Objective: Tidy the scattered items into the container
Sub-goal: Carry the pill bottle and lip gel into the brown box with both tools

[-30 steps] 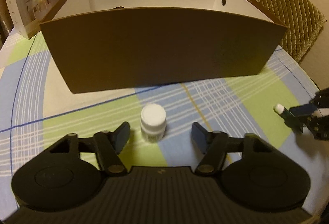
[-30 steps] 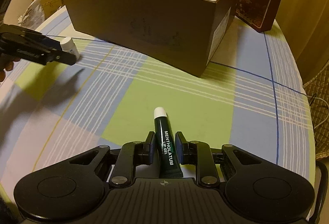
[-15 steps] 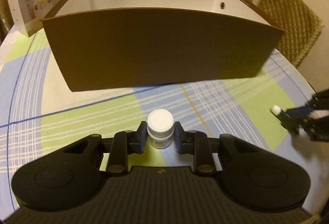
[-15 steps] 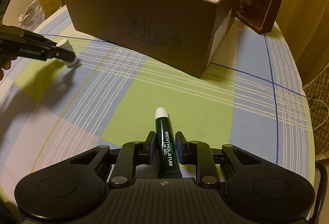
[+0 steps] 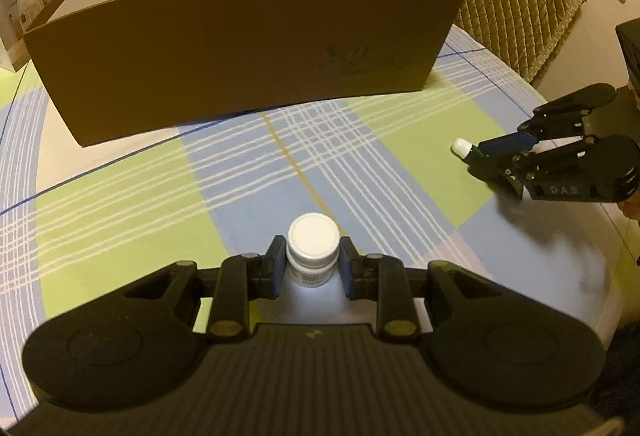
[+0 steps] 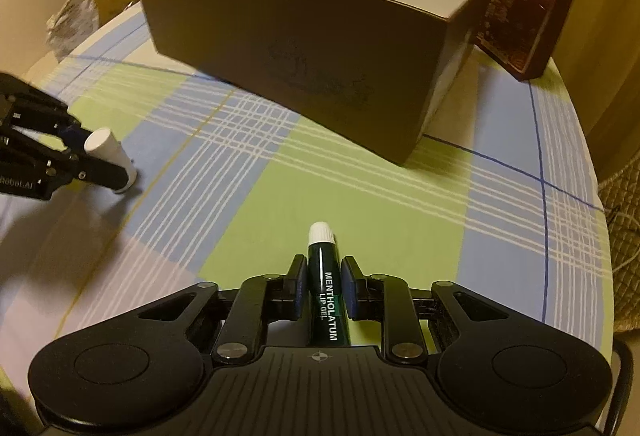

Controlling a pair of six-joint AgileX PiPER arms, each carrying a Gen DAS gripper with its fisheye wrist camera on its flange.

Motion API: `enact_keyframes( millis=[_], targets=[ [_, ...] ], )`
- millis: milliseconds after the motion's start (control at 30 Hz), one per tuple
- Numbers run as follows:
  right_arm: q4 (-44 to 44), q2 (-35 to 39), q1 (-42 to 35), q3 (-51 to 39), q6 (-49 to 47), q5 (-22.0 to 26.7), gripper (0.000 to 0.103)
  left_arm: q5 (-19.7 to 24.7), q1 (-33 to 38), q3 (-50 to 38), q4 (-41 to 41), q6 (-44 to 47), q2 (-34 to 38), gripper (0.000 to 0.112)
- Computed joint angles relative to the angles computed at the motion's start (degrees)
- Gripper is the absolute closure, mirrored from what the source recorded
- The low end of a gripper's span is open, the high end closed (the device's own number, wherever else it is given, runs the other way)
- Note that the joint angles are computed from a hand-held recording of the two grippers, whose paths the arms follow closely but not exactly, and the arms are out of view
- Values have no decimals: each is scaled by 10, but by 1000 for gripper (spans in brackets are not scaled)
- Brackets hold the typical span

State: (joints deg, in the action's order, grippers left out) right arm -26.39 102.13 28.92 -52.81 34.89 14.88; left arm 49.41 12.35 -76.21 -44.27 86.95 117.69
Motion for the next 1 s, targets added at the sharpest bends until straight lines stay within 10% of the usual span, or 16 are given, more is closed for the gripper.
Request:
enact_keyframes(
  millis=[1000],
  targets=[
    [617, -74, -94, -65, -584, 120, 84, 58, -5, -90, 42, -70, -21, 90]
  ],
)
